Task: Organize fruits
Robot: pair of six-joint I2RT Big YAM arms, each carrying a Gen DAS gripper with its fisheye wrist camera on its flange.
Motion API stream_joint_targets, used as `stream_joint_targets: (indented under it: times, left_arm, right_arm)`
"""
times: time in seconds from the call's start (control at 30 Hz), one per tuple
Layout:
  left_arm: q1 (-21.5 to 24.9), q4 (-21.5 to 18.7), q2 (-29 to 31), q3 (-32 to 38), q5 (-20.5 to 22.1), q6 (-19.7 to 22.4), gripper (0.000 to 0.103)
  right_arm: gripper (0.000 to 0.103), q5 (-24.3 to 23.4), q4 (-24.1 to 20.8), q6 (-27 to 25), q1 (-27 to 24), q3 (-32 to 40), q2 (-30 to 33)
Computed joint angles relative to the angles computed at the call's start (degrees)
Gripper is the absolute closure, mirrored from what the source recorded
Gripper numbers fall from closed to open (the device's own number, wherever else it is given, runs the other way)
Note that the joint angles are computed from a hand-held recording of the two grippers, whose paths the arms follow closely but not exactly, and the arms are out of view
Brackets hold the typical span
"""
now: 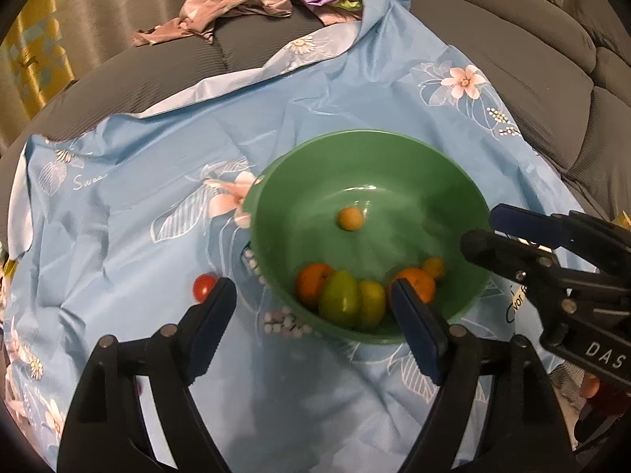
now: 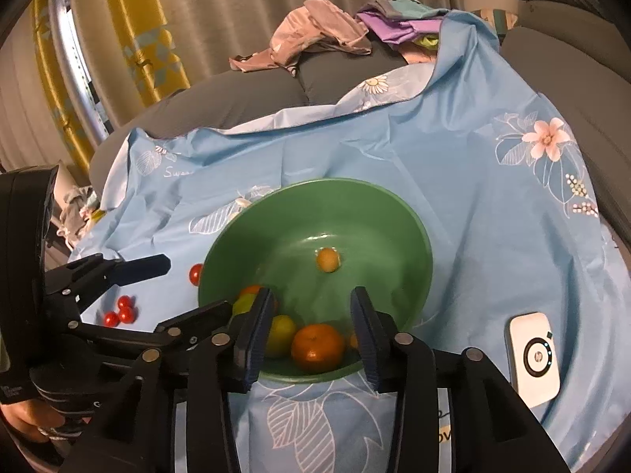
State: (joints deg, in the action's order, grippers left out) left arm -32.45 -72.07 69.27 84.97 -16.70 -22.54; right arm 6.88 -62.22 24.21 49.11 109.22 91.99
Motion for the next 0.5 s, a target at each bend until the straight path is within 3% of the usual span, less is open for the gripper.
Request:
stream_joint_targets:
  times: [0.2,0.5]
  left_arm:
    - [-0.55,-1.08,-3.01,-1.68,-0.49,-3.19,0.012]
    - [-1.94,-4.21,-8.17,-4.25,-1.61,-8.34,0.012]
  right_arm:
    - [0.06,0.27,-0.21,0.25,1.07,-0.3,-0.99]
    - [0.06,1.01,-0.04,0.54,2.87,-1.78,-3.03]
